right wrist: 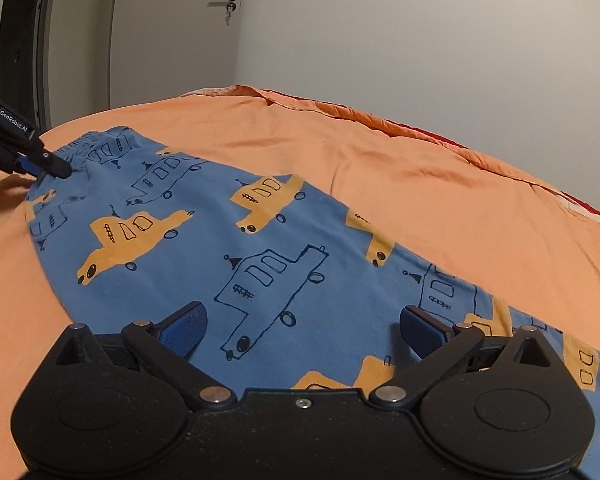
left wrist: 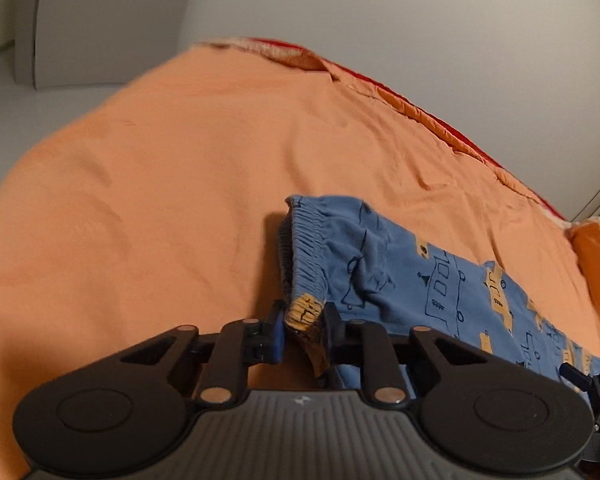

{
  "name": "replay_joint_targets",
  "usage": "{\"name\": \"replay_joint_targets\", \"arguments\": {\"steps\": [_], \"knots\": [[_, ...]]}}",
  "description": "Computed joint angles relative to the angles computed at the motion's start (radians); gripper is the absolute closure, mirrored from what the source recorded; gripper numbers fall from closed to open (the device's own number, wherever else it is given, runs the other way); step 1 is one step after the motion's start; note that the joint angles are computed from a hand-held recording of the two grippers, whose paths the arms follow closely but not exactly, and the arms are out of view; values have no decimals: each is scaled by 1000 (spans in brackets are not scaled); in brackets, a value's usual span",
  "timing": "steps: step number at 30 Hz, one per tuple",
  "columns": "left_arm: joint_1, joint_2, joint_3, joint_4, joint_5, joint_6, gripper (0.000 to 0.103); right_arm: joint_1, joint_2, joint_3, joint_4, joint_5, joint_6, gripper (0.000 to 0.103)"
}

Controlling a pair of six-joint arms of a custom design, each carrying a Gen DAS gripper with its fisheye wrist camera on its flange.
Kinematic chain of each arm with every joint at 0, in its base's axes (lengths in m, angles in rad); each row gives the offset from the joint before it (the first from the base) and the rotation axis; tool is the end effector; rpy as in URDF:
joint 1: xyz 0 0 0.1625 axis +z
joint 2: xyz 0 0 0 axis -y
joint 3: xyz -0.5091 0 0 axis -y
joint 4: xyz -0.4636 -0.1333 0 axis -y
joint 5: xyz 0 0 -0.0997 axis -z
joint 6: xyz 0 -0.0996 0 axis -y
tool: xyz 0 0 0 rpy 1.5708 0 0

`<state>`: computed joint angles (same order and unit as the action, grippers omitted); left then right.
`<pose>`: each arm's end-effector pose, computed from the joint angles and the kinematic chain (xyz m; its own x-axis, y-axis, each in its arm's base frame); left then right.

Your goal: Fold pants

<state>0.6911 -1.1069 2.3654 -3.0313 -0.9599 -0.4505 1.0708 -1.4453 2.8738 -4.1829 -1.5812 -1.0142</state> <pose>-0.2518 -0.4554 0.1167 -0.8785 0.2303 -0.4185 0.4136 0.8050 -0.4253 -0.0083 -0.2910 0.2634 -0.6149 -0.0236 0.7883 -0.6455 0.5893 -0.4859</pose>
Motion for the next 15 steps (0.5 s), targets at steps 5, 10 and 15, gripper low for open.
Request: {"name": "replay_joint_targets", "arguments": {"steps": [5, 10, 15], "knots": [[-72, -24, -22, 159, 114, 39, 84, -16, -15, -3, 24, 12, 8, 1], [-54, 23, -24, 170, 137, -16, 52, -9, -7, 2, -10, 7, -5, 1], [-163, 87, 13, -55, 313, 182, 14, 37, 15, -14, -120, 17, -52, 1]]}}
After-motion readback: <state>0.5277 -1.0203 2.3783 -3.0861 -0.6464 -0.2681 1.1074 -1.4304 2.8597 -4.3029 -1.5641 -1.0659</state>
